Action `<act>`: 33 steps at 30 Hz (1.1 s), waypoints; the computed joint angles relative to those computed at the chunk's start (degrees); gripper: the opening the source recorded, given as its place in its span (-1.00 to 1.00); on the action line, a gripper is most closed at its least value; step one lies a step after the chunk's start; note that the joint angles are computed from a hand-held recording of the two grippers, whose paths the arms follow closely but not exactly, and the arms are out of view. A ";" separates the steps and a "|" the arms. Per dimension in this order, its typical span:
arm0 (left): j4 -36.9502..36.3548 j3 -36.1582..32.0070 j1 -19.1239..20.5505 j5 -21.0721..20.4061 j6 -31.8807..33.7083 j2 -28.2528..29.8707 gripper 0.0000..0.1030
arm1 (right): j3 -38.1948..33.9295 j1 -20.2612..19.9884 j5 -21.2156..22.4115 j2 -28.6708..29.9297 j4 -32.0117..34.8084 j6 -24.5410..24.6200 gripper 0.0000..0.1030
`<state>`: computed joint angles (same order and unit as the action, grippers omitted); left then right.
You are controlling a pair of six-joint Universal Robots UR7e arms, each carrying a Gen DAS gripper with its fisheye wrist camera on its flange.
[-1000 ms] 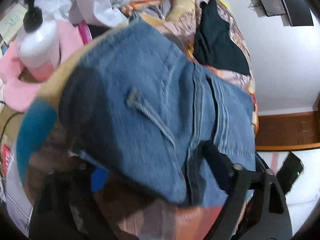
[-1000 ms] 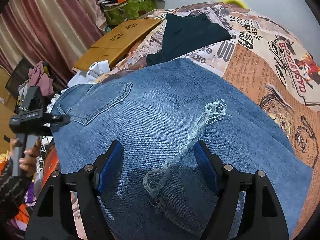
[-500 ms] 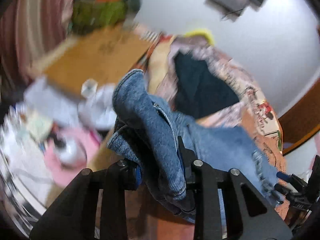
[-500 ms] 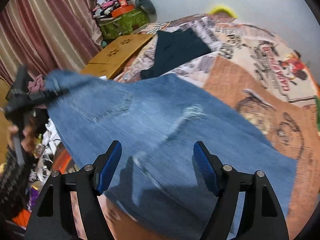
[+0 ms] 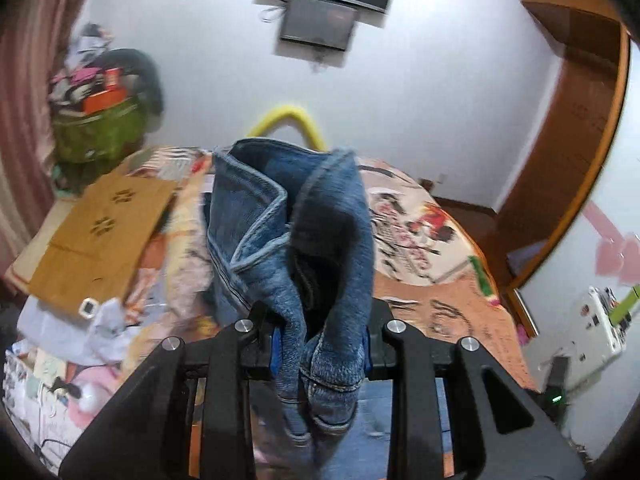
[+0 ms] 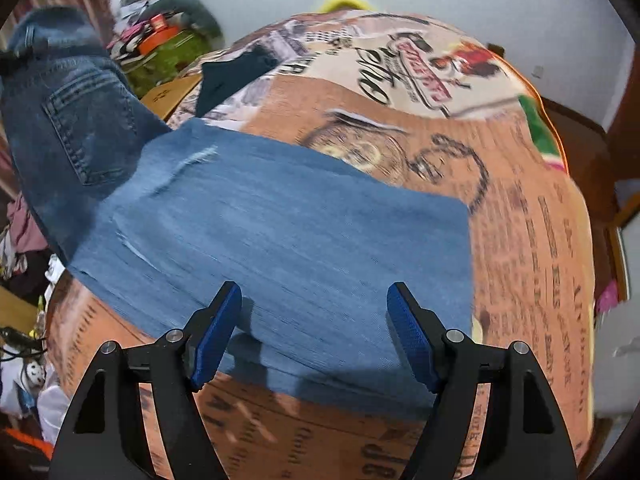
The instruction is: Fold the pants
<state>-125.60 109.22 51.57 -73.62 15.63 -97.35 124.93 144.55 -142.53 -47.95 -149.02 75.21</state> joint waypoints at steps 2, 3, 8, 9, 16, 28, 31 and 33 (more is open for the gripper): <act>0.32 1.40 -2.58 0.74 -1.04 -0.01 -0.46 | 2.33 -0.79 1.49 0.93 -7.41 -2.93 0.40; 0.17 2.27 -4.01 1.17 -1.56 0.24 -0.47 | 3.10 -1.00 1.69 1.50 -10.55 -3.99 0.40; 0.88 5.41 -9.48 0.89 -4.25 1.41 -0.49 | 5.81 -1.41 1.37 3.72 -23.10 -8.68 0.42; 1.22 5.74 -10.36 0.31 -5.00 1.81 -0.49 | 5.92 -1.39 1.20 4.02 -24.09 -9.15 0.42; 3.04 8.87 -14.60 -4.41 -8.89 3.11 -0.50 | 6.54 -1.03 1.98 3.82 -25.77 -10.33 0.43; 14.47 13.96 -17.61 -8.08 -11.92 8.41 -0.11 | 9.28 5.52 0.15 -4.87 -8.56 4.73 0.43; 16.44 14.39 -18.32 -8.89 -13.01 8.09 0.36 | 10.00 6.17 1.16 -5.46 -7.03 7.39 0.42; 17.09 14.46 -18.35 -9.12 -12.48 7.57 0.42 | 10.18 6.54 1.65 -5.39 -6.27 8.57 0.42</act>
